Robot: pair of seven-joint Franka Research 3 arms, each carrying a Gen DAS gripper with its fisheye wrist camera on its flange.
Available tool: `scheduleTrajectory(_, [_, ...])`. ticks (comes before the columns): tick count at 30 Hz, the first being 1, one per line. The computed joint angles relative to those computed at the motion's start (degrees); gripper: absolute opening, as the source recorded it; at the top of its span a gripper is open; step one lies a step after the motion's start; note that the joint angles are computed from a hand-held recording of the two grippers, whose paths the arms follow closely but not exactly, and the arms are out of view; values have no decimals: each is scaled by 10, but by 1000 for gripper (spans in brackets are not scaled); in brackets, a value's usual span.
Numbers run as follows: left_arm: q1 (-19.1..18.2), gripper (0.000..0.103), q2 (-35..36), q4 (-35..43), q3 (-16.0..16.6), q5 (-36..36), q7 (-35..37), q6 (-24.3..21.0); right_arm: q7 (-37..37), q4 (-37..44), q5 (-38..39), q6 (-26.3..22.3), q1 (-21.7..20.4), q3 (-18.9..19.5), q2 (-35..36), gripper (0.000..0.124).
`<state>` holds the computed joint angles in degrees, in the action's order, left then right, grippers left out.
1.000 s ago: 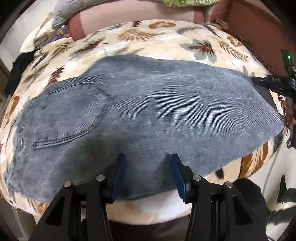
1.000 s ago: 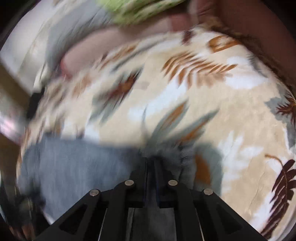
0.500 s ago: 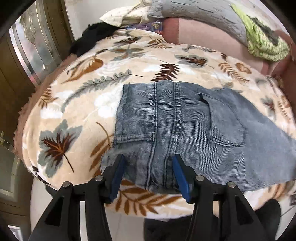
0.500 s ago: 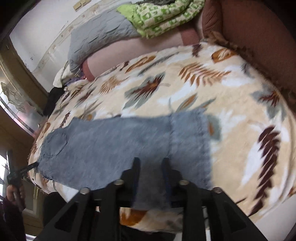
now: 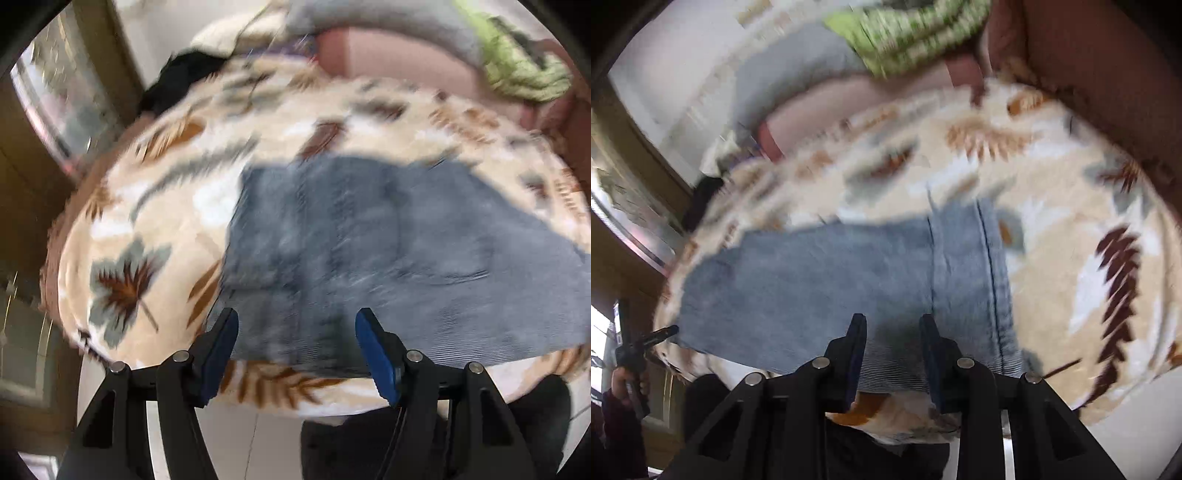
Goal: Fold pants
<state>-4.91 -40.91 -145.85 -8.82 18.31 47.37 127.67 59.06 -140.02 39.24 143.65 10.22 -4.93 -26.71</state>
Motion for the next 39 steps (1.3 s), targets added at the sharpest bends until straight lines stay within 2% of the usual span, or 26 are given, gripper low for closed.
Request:
scheduleTrajectory(1, [-5,69,-3,6,-6,1,-2,7,-3,-8,0,11,-2,2,-17,37])
scheduleTrajectory(3, [-14,78,-5,20,-21,4,-12,25,11,-26,-4,40,-7,11,-44,45])
scheduleTrajectory(6, [-34,85,12,42,-36,5,-22,74,17,-43,-8,59,-6,3,-63,46])
scheduleTrajectory(9, [-57,86,56,70,-48,3,-11,101,38,-58,-21,62,-16,1,-69,46])
scheduleTrajectory(12, [-73,86,115,101,-53,-6,-2,98,68,-68,-47,70,-32,7,-58,46])
scheduleTrajectory(16, [-69,86,186,137,-56,-2,-14,90,49,-70,-12,56,-1,-20,-42,46])
scheduleTrajectory(24, [-47,86,346,271,-51,74,-55,46,-1,-59,53,84,57,-1,3,46])
scheduleTrajectory(28, [-53,86,426,343,-38,76,-47,23,-19,-36,66,95,70,10,32,46])
scheduleTrajectory(31, [-63,86,481,396,-30,92,-40,-2,-31,-5,68,102,70,14,66,46])
scheduleTrajectory(34, [-70,86,503,416,-19,107,-52,7,-8,46,48,99,55,23,119,46])
scheduleTrajectory(36, [-74,86,519,435,-15,120,-53,-1,15,103,37,66,43,25,173,46])
scheduleTrajectory(39, [-84,87,536,452,-9,147,-52,-13,88,183,-26,26,22,43,256,42])
